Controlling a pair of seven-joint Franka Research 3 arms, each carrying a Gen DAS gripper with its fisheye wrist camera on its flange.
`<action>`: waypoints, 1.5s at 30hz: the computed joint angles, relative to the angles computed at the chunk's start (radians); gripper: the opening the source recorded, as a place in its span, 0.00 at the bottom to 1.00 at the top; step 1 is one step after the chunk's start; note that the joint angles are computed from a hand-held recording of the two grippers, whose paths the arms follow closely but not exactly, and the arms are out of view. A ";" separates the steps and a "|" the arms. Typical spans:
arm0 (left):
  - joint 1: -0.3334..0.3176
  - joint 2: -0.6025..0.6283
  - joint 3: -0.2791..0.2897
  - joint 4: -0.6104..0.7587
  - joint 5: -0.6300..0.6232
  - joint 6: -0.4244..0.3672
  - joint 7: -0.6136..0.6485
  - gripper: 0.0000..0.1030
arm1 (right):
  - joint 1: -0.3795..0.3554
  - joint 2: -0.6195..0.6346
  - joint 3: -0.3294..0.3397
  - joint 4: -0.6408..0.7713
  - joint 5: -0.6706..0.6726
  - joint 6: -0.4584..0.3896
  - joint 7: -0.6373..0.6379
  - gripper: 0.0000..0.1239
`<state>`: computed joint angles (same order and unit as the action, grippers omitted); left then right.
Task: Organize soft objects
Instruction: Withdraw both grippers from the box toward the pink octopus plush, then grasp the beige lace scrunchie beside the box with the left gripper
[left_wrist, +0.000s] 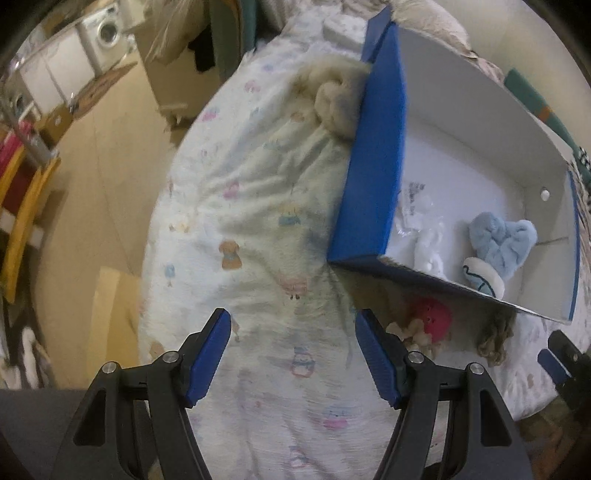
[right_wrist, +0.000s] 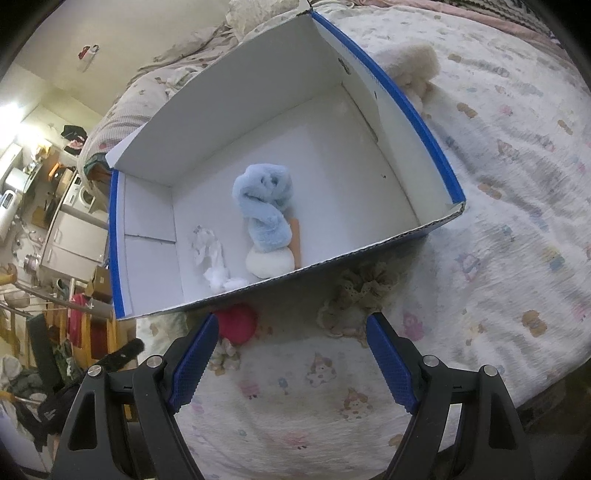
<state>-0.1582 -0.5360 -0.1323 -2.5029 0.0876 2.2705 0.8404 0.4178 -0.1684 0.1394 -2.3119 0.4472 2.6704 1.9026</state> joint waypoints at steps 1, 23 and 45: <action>-0.003 0.011 0.004 0.001 -0.014 -0.002 -0.004 0.61 | 0.001 0.003 -0.003 0.003 0.006 -0.006 -0.005 0.70; -0.106 0.324 -0.057 0.195 -0.166 -0.010 0.169 0.17 | -0.016 0.021 -0.009 0.015 -0.002 -0.031 0.003 0.70; -0.037 -0.057 0.047 -0.033 -0.153 0.029 0.199 0.10 | -0.047 0.147 -0.009 0.101 -0.101 -0.121 0.125 0.70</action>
<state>-0.1954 -0.5927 -0.0854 -2.5363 -0.0654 2.2991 1.0398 0.3708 -0.0219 0.1299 -2.2110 0.3461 2.5495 2.0279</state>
